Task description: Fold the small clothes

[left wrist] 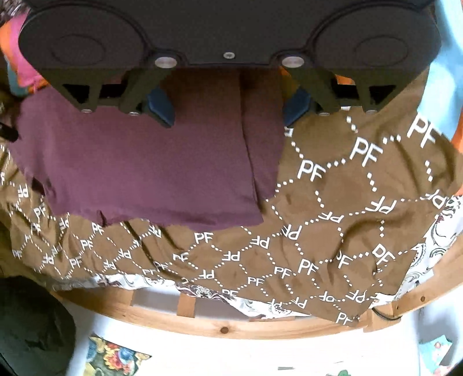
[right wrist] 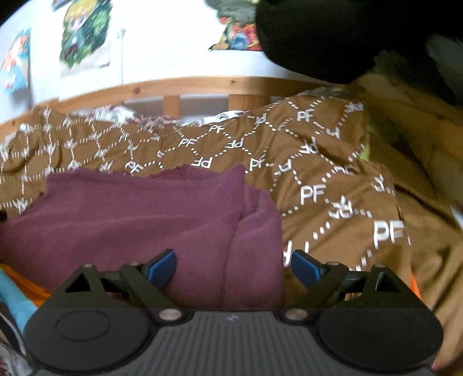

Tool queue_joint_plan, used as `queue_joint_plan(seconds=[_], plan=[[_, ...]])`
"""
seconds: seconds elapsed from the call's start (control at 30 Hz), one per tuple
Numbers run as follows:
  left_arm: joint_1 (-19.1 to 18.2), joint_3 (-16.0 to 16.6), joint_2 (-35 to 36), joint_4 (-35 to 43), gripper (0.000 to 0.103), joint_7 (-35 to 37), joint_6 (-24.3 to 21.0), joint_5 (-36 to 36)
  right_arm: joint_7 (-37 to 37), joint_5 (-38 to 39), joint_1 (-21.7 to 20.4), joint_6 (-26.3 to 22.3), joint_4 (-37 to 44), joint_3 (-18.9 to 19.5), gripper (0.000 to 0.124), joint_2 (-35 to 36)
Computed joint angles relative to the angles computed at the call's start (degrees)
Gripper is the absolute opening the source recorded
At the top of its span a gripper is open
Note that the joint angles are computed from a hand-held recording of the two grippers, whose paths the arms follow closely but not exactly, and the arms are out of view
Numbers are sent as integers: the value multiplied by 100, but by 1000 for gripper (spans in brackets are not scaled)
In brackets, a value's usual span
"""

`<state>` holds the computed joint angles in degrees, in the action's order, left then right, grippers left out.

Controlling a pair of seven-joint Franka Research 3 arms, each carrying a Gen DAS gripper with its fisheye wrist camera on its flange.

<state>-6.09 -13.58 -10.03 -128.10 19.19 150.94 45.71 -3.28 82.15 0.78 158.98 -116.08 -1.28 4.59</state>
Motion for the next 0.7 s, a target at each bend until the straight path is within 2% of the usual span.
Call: queue_joint_plan(seconds=[0.1, 0.17, 0.27, 0.33, 0.37, 0.53, 0.63, 0.7], plan=[[-28, -118, -29, -99, 89, -303, -98, 242, 437, -70, -112, -467, -113, -93, 66, -52], [-70, -151, -19, -124, 90, -431, -159, 293, 765, -202, -152, -676, -115, -125, 62, -49], [-129, -139, 15, -143, 92, -552, -221, 229, 899, -255, -209, -969, -80, -144, 43, -28], [-164, -119, 37, -130, 93, -606, -273, 114, 991, -360, -228, -1102, -71, -146, 13, -24], [-177, -107, 47, -114, 94, -621, -296, 58, 1012, -376, -238, -1147, -93, -148, 7, -47], [-218, -81, 15, -128, 98, -697, -357, -141, 1138, -516, -253, -1098, -336, -216, 6, -283], [-225, -35, -31, -224, 99, -700, -244, -325, 1589, -836, -256, -1140, -357, -260, 6, -266], [-206, -23, -80, -313, 100, -766, -145, -411, 1543, -842, -239, -1081, -366, -244, 6, -252]])
